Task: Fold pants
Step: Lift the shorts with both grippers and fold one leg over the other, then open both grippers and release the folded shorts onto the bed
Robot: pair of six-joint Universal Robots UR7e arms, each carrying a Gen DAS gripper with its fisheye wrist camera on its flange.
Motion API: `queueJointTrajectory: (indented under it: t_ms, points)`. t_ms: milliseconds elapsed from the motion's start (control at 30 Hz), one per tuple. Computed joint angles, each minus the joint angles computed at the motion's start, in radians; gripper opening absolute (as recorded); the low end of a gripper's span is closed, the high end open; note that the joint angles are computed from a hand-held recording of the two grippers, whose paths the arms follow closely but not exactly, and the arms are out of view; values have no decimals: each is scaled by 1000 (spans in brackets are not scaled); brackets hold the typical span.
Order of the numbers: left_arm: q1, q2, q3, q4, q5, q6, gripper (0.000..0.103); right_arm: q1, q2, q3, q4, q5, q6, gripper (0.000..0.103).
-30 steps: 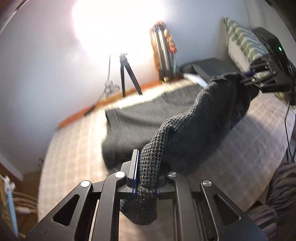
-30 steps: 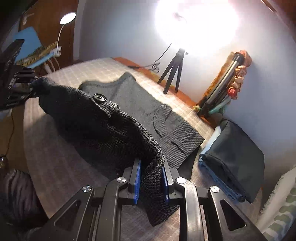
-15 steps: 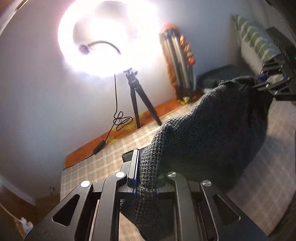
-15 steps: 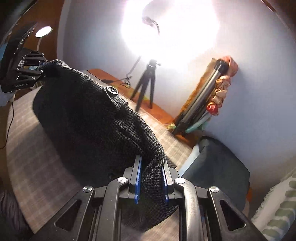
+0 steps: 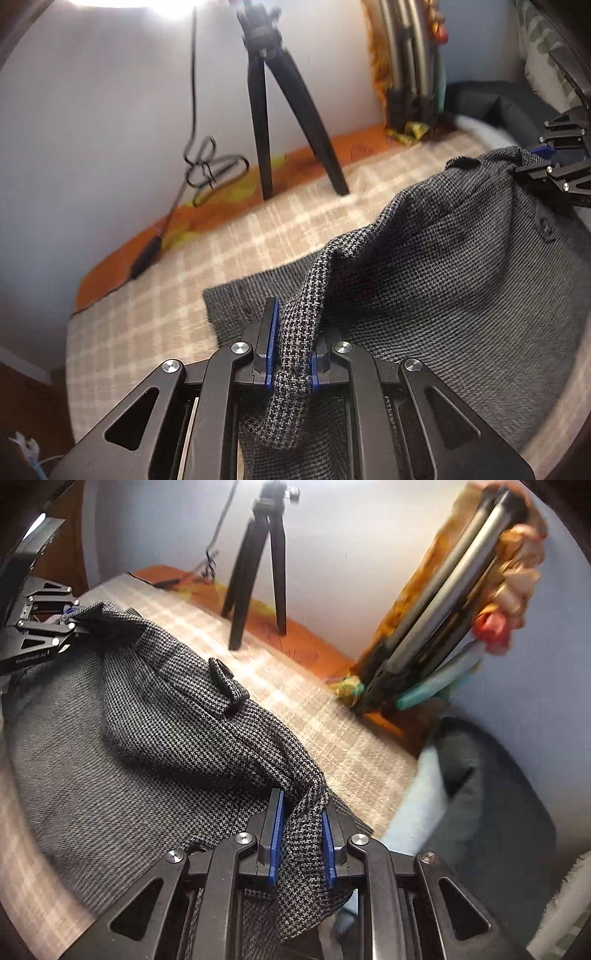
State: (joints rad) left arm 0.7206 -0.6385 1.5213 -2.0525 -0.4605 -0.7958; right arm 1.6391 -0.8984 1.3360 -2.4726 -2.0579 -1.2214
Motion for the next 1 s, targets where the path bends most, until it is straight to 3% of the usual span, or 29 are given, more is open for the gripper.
queueJointTrajectory:
  t_ms: [100,200,267,367,400,467,533,633,733,867,1000]
  points:
    - [17,11,-2,-28,-3,24,13,-5,34,-22,-3,-25,-2,17]
    - [26,17,-15,-19,3,12,22,-6,49,-40,5,-30,25,17]
    - [29,13,-26,43,28,-45,43,-10,57,-48,9,-33,36,18]
    - [30,-11,-29,166,71,-179,64,-11,61,-43,-16,-43,29,26]
    - [30,-23,-23,185,74,-213,66,-10,63,-43,-30,-46,31,30]
    - [26,-44,-18,265,90,-306,68,-7,70,-45,-72,-46,34,54]
    - [18,-53,-30,381,108,-401,75,-2,69,-42,-104,-40,41,65]
    - [-3,-69,-40,545,157,-533,75,3,33,-12,-119,-4,50,65]
    - [-5,-86,-57,603,133,-567,75,4,-6,21,-127,6,52,66]
    - [-42,-143,33,470,125,-523,75,0,-71,72,-136,37,60,67]
    - [-105,-176,141,354,73,-499,75,-23,-202,156,-6,125,104,66]
